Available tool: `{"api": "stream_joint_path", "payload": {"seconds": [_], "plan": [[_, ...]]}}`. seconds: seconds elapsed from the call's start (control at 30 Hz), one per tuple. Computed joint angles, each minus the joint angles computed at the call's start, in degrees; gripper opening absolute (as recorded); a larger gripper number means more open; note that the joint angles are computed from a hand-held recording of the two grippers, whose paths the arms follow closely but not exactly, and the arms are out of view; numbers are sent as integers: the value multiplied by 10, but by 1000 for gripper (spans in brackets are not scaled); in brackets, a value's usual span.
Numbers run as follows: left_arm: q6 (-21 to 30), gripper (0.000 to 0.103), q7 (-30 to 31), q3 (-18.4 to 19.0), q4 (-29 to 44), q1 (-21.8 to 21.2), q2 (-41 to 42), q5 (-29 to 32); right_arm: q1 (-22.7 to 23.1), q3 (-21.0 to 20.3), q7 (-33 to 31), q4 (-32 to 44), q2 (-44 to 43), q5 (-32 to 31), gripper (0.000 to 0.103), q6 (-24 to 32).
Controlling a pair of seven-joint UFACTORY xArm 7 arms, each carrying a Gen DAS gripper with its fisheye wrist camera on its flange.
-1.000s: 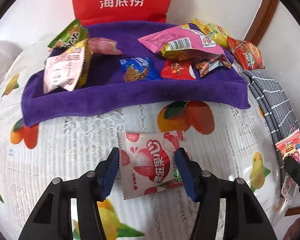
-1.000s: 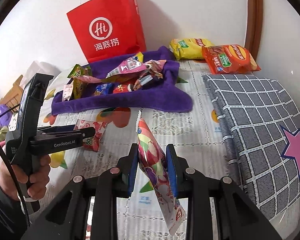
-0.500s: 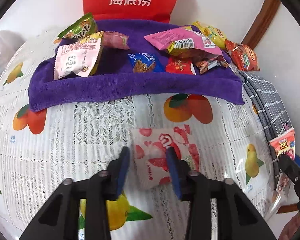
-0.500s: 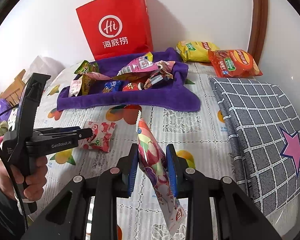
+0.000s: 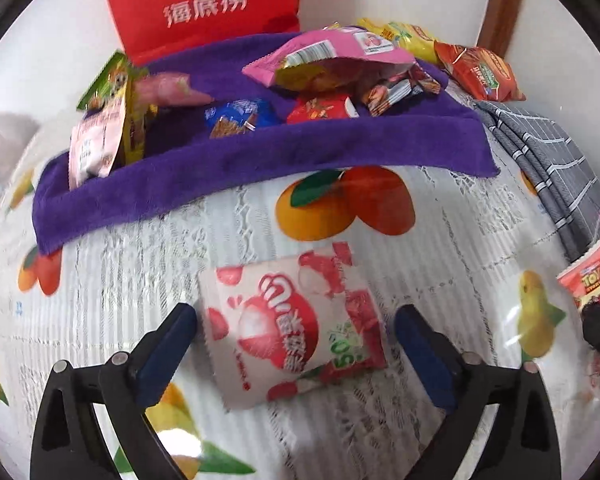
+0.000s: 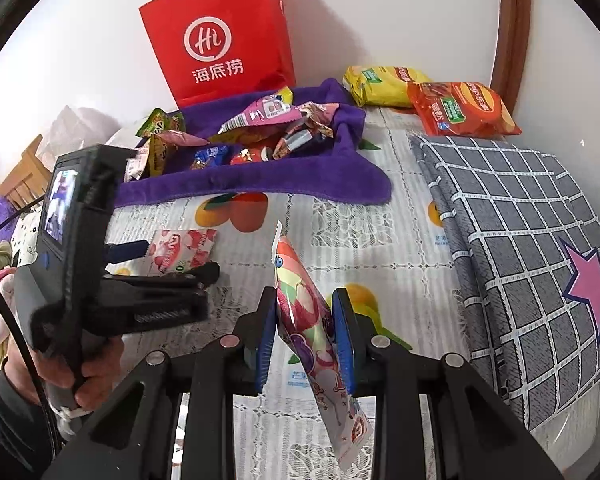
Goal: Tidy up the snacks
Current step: 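Carry both packets up and over the purple towel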
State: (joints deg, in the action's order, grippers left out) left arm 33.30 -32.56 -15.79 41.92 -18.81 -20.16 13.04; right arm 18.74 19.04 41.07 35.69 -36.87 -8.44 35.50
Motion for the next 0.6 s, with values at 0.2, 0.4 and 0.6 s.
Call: {"api": "stream_joint_path", "payload": {"seconds": [0.2, 0.4, 0.6], "plan": [[-28, 69, 8, 9, -10, 7, -8, 8, -2, -9, -1, -14, -11, 3, 28, -2], [-51, 56, 79, 43, -40, -6, -39, -52, -3, -12, 0, -22, -9, 11, 28, -11], [-45, 53, 107, 55, -59, -5, -64, -101, -3, -5, 3, -12, -5, 9, 28, -14]]}}
